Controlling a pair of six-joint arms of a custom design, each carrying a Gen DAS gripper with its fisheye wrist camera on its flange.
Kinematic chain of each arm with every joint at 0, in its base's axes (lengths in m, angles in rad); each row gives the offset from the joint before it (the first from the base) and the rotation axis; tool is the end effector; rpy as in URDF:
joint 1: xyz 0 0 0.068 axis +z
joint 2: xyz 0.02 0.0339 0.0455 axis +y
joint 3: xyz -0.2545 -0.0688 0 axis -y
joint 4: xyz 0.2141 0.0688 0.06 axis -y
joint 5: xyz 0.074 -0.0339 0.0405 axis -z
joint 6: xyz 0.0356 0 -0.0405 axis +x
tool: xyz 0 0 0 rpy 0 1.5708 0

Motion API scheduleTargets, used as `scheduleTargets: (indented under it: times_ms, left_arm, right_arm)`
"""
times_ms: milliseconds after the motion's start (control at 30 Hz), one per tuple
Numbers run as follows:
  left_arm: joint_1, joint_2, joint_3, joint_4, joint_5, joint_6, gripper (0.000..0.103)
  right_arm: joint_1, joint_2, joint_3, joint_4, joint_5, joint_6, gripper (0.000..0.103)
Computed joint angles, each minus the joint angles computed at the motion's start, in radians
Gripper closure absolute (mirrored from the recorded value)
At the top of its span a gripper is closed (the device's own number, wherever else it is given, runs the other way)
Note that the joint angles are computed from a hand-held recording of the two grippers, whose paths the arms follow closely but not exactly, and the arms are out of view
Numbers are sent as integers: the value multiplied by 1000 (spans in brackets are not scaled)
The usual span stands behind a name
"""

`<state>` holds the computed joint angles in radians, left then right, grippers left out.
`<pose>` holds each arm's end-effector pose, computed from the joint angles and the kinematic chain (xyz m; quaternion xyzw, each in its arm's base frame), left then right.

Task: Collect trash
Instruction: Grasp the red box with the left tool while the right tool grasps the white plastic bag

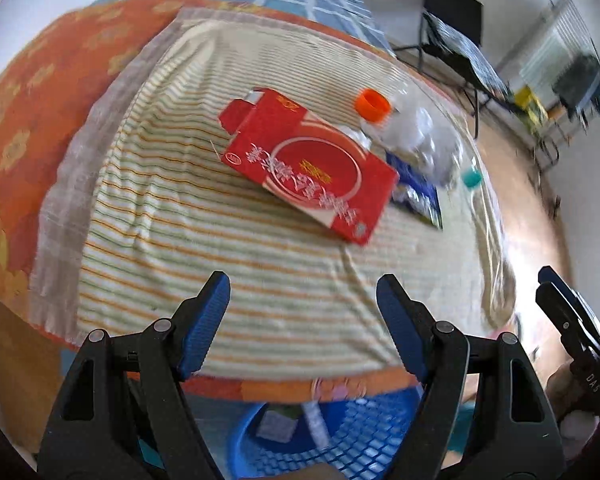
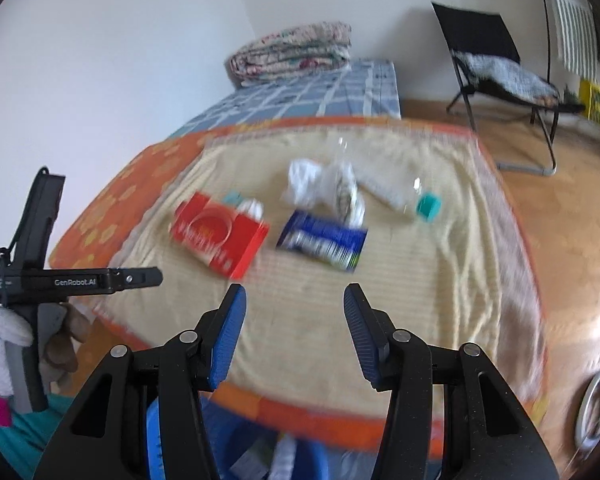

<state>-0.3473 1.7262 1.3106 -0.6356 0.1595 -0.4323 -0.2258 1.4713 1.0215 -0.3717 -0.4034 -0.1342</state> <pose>0.3118 -0.1189 0.2386 -0.0205 0.9634 -0.1685 0.2076 0.2822 -0.0505 0.2495 -0.0315 0.9142 0.1192 0.3861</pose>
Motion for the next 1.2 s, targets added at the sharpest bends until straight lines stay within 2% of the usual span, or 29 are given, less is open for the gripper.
scheduleTargets:
  times_ms: [200, 467, 633, 933, 1033, 1100, 1200]
  left_arm:
    - [64, 102, 56, 35, 71, -105, 25]
    - [125, 234, 130, 99, 156, -214, 25]
    - [127, 323, 199, 121, 190, -223, 25]
    - [159, 368, 201, 261, 268, -344, 25]
    - [160, 374, 233, 266, 282, -350, 25]
    - [152, 381, 263, 265, 286, -347, 27]
    - [128, 392, 315, 248, 278, -324, 37]
  right_arm:
    - [-35, 197, 216, -47, -42, 38, 53]
    - [-17, 349, 398, -56, 0, 56, 53]
    - [1, 444, 514, -98, -9, 101, 53]
    - [44, 620, 715, -126, 34, 97, 53]
    - [43, 659, 762, -146, 38, 110, 53]
    - [39, 690, 804, -163, 33, 118, 53]
    - [30, 713, 830, -172, 27, 127, 53]
